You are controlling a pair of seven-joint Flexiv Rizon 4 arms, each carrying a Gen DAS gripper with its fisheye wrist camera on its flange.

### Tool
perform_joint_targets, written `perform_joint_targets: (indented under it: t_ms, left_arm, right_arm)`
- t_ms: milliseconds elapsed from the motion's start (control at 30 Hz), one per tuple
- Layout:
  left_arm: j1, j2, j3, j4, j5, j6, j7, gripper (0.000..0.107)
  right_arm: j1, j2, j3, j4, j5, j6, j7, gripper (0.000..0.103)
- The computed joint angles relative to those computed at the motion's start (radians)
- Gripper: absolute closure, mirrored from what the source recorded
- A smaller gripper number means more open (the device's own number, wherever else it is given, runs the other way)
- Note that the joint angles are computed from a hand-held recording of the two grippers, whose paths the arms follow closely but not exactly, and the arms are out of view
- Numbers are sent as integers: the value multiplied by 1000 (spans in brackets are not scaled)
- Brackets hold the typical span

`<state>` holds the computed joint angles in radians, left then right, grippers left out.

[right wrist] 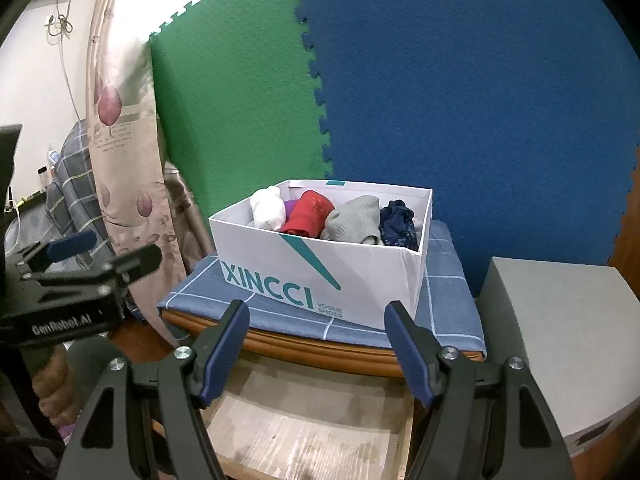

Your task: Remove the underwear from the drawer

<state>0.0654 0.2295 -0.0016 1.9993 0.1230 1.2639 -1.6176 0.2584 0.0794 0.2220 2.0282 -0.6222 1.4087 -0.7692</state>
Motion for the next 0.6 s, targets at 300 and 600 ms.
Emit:
perform_joint_targets:
  t_ms: [300, 600]
  left_arm:
    - [-20, -8, 13, 10, -66, -15, 42, 4]
    - [-6, -22, 2, -4, -16, -61, -3, 4]
  right_arm:
    - [13, 2, 4, -2, 36, -13, -31, 31]
    - [15, -1, 4, -2, 39, -28, -21, 31]
